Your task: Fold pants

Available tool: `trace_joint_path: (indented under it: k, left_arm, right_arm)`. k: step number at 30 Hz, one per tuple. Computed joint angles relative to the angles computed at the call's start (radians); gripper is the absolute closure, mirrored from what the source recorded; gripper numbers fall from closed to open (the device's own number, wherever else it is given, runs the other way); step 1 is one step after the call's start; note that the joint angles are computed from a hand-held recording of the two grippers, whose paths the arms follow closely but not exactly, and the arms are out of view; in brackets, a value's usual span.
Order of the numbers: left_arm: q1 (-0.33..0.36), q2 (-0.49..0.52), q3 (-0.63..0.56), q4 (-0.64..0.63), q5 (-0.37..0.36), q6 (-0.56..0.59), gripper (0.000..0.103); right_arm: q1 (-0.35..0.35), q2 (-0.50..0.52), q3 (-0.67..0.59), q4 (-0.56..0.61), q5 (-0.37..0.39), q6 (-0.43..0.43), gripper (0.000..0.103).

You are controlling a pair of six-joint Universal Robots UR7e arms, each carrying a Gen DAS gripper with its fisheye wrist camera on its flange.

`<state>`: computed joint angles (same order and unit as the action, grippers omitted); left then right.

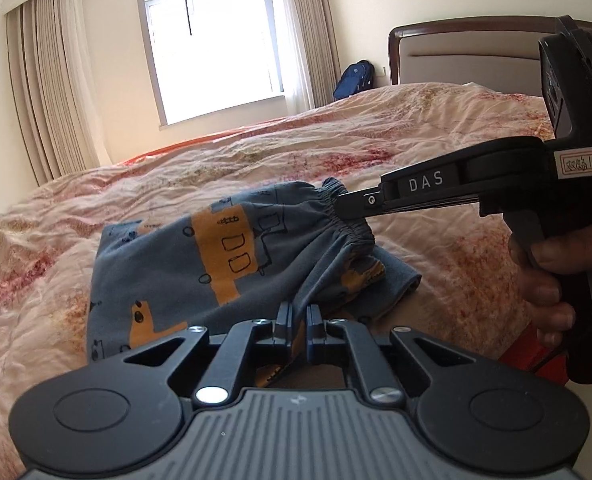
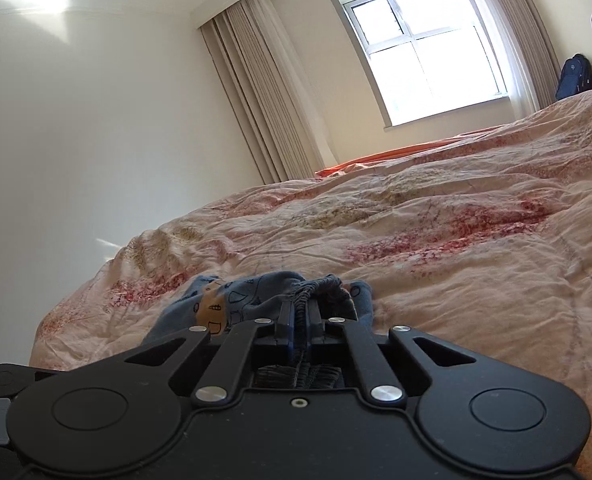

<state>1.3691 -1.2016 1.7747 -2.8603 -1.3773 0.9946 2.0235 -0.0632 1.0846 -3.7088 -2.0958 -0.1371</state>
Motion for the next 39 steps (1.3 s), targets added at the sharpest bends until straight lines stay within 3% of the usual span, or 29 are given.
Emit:
trace_joint_path:
  k: [3,5,6,7,12,13,14,16,19,21,23,26,30,34,39]
  left_arm:
    - [0.015,-0.011,-0.01,0.036,-0.029,-0.027,0.09]
    - [0.02,-0.026,-0.013,0.056,-0.05,-0.053,0.06]
    - [0.024,-0.033,-0.012,0.047,-0.061,-0.077,0.028]
    - [0.028,-0.039,-0.009,0.029,-0.077,-0.099,0.014]
    - [0.04,-0.025,-0.056,-0.007,-0.069,-0.2,0.009]
    - [0.039,-0.009,-0.074,-0.03,-0.052,-0.224,0.004]
    - [0.038,0.006,-0.088,-0.059,-0.031,-0.248,0.002]
    - [0.036,0.044,-0.128,-0.112,0.017,-0.31,0.001]
    - [0.048,0.106,-0.231,-0.092,0.076,-0.472,0.001]
    - [0.061,0.125,-0.288,-0.011,0.111,-0.6,0.001]
    - [0.077,0.13,-0.312,0.045,0.12,-0.654,0.001]
    - [0.097,0.108,-0.253,-0.028,0.105,-0.56,0.001]
    - [0.108,0.069,-0.173,-0.086,0.12,-0.455,0.001]
    - [0.111,0.044,-0.148,-0.075,0.129,-0.434,0.001]
    - [0.09,0.012,-0.143,-0.041,0.156,-0.443,0.001]
  right_arm:
    - [-0.004,0.002,0.006,0.038,-0.034,0.036,0.098]
    - [0.0,0.014,-0.004,0.04,-0.055,0.027,0.097]
    - [0.003,0.019,-0.011,0.038,-0.066,0.022,0.095]
    - [0.008,0.026,-0.022,0.036,-0.086,0.012,0.089]
    - [0.029,0.057,-0.083,0.009,-0.176,-0.074,0.055]
    - [0.03,0.063,-0.096,0.002,-0.185,-0.087,0.039]
    - [0.031,0.071,-0.113,-0.005,-0.193,-0.104,0.03]
    - [0.033,0.096,-0.165,-0.001,-0.21,-0.139,0.025]
    - [0.033,0.155,-0.288,0.025,-0.219,-0.188,0.007]
    - [0.031,0.192,-0.364,0.053,-0.205,-0.21,0.003]
    - [0.029,0.219,-0.414,0.092,-0.196,-0.213,0.001]
    - [0.029,0.228,-0.411,0.118,-0.196,-0.207,0.001]
    - [0.033,0.213,-0.317,0.074,-0.261,-0.227,0.001]
    - [0.043,0.193,-0.207,-0.056,-0.275,-0.262,0.001]
    - [0.067,0.187,-0.175,-0.085,-0.32,-0.295,0.0]
